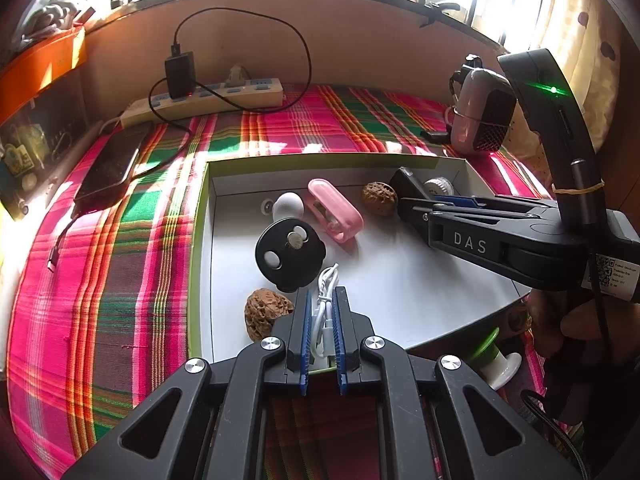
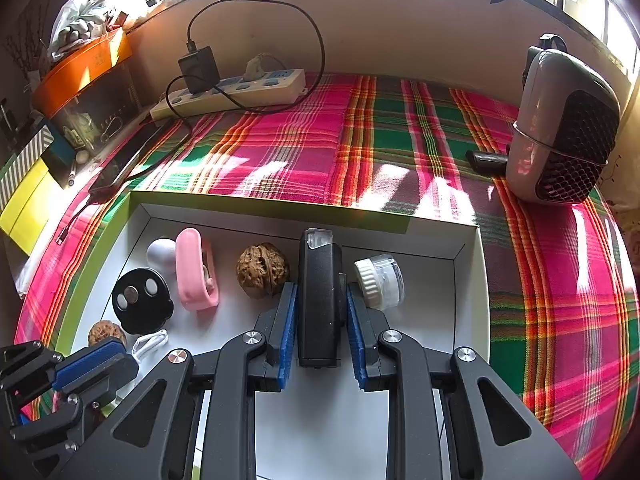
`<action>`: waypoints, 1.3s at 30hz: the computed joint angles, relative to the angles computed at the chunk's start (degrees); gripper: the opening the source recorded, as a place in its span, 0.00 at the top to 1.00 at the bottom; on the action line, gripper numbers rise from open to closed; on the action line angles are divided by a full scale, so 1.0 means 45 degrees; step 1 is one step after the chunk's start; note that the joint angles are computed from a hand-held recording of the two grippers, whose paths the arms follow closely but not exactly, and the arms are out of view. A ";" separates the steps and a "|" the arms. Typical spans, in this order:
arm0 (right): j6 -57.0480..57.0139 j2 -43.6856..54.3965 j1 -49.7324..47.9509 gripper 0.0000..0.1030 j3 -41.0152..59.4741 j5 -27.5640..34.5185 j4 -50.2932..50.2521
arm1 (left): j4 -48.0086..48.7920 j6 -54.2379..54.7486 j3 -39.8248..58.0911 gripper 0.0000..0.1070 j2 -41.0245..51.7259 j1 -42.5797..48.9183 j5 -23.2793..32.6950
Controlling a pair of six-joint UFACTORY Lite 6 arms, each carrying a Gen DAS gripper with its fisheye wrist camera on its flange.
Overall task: Organize objects
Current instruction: 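Carry the black device in the right gripper while the left carries the white cable into the box, then open the right gripper to drop the black device while the left opens to drop the cable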
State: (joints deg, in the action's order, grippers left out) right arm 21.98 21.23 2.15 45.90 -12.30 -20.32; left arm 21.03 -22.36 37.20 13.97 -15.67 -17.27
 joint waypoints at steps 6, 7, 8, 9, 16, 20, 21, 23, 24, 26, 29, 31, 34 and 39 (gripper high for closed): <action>-0.0860 0.0025 0.0029 0.76 0.0020 -0.0020 0.0870 | -0.0151 0.0112 0.0005 0.91 0.0029 -0.0010 -0.0011; -0.0917 0.0015 0.0027 0.76 0.0012 -0.0018 0.0924 | -0.0159 0.0129 -0.0008 0.91 0.0031 -0.0008 -0.0022; -0.1042 0.0026 0.0034 0.76 0.0009 -0.0032 0.1024 | -0.0145 0.0115 -0.0008 0.91 0.0043 0.0007 -0.0036; -0.1323 0.0030 0.0066 0.76 0.0006 -0.0034 0.1305 | -0.0182 0.0152 0.0000 0.91 0.0054 0.0000 -0.0030; -0.1985 0.0001 0.0161 0.76 -0.0034 -0.0055 0.2008 | -0.0351 0.0310 -0.0017 0.89 0.0027 -0.0001 -0.0004; -0.2109 -0.0095 0.0191 0.76 -0.0134 -0.0128 0.2136 | -0.0262 0.0238 -0.0010 0.88 0.0049 0.0048 -0.0012; -0.2032 -0.0137 0.0192 0.76 -0.0171 -0.0153 0.2068 | -0.0251 0.0239 -0.0003 0.87 0.0064 0.0071 -0.0013; -0.1935 -0.0250 0.0214 0.74 -0.0255 -0.0172 0.2000 | -0.0377 0.0361 0.0016 0.87 0.0079 0.0058 0.0027; -0.1869 -0.0319 0.0225 0.72 -0.0308 -0.0194 0.1930 | -0.0545 0.0499 -0.0013 0.87 0.0049 0.0022 0.0048; -0.1938 -0.0473 0.0272 0.69 -0.0438 -0.0205 0.2018 | -0.0910 0.0810 -0.0021 0.86 0.0014 -0.0049 0.0122; -0.1955 -0.0743 0.0333 0.68 -0.0674 -0.0259 0.2047 | -0.0977 0.0835 -0.0036 0.84 -0.0019 -0.0097 0.0149; -0.1997 -0.0987 0.0359 0.67 -0.0890 -0.0308 0.2106 | -0.1191 0.1028 -0.0099 0.82 -0.0100 -0.0158 0.0139; -0.1984 -0.1348 0.0379 0.67 -0.1205 -0.0357 0.2068 | -0.1407 0.1198 -0.0315 0.81 -0.0377 -0.0293 0.0145; -0.2083 -0.2104 0.0417 0.67 -0.1893 -0.0487 0.2275 | -0.2276 0.1871 -0.0739 0.81 -0.0942 -0.0572 0.0236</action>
